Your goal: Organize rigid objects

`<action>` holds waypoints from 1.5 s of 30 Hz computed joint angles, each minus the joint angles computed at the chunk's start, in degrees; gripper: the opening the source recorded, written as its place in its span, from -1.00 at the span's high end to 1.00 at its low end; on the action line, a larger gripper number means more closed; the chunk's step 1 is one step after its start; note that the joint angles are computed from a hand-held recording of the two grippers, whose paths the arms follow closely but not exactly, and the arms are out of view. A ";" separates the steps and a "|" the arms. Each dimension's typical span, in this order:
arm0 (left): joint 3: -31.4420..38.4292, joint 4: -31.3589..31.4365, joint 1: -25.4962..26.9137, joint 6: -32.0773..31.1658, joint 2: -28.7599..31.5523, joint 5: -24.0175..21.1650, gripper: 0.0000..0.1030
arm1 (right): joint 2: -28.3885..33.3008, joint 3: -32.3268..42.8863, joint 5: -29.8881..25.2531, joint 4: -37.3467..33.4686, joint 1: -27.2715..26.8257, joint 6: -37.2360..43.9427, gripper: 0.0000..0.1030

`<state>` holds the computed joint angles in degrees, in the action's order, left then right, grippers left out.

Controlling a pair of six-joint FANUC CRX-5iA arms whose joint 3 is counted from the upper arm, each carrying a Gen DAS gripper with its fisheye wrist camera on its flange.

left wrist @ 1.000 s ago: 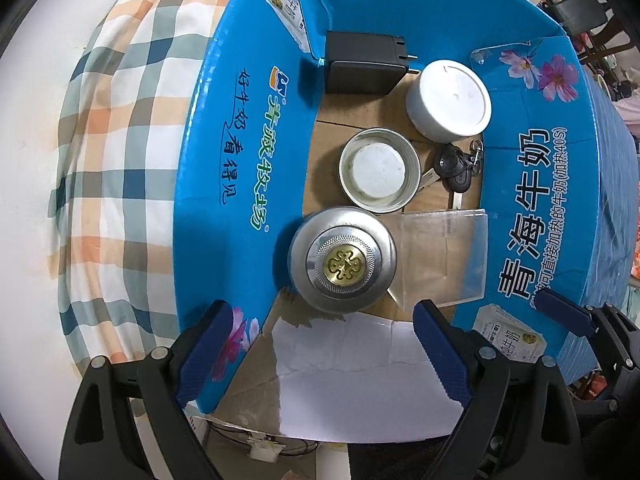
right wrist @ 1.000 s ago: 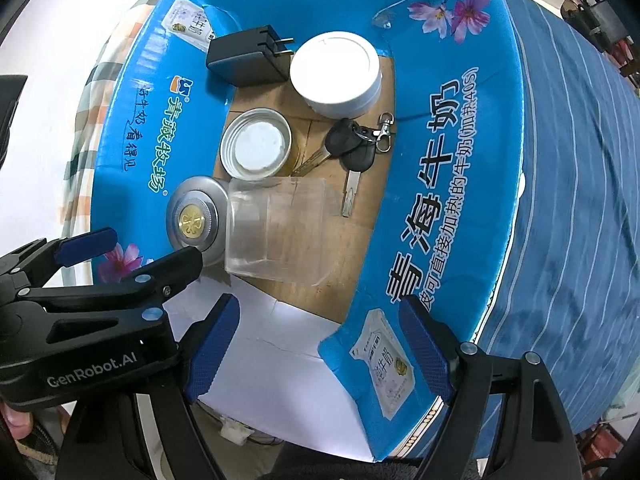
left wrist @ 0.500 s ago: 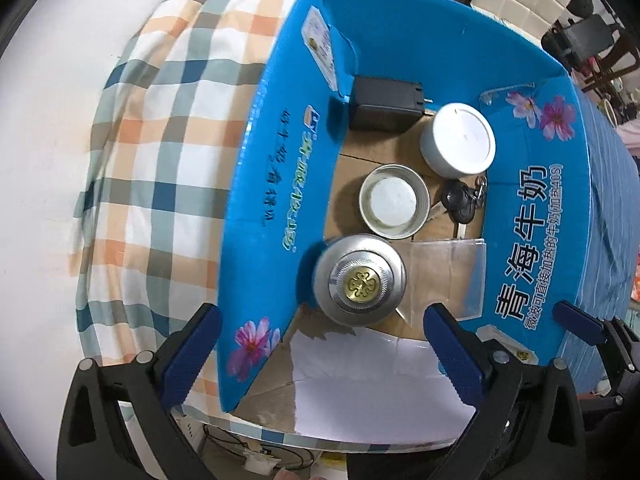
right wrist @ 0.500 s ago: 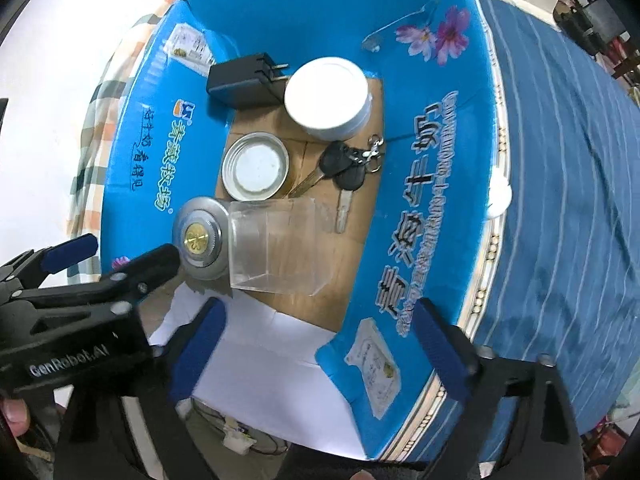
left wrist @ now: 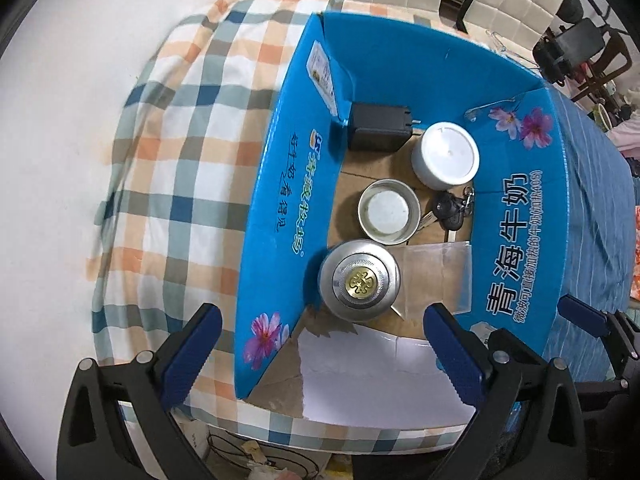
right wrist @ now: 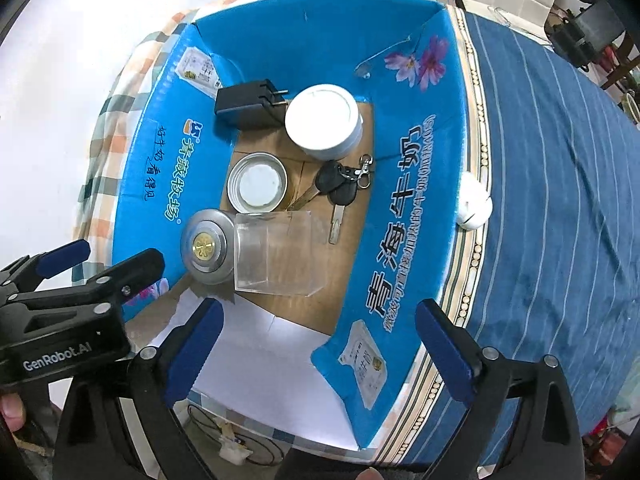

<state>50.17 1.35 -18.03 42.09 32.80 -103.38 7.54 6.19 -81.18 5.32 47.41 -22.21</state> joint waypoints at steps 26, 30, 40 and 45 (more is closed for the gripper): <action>-10.72 14.13 9.78 -13.24 -15.66 8.18 -1.00 | 3.99 15.99 -18.83 9.61 11.08 -11.22 -0.91; -10.63 16.42 12.09 -12.54 -17.34 7.67 -1.00 | 6.99 22.60 -24.55 10.41 12.64 -10.06 -0.91; -9.57 20.02 16.90 -12.50 -19.11 5.11 -1.00 | 14.02 38.07 -34.73 14.83 16.54 -7.49 -0.91; -9.32 20.71 17.94 -12.26 -19.38 4.53 -1.00 | 17.14 43.82 -36.39 16.37 17.06 -5.01 -0.91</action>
<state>40.85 22.06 -0.10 29.83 13.42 -98.86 24.68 50.01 -117.57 21.69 64.47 -27.22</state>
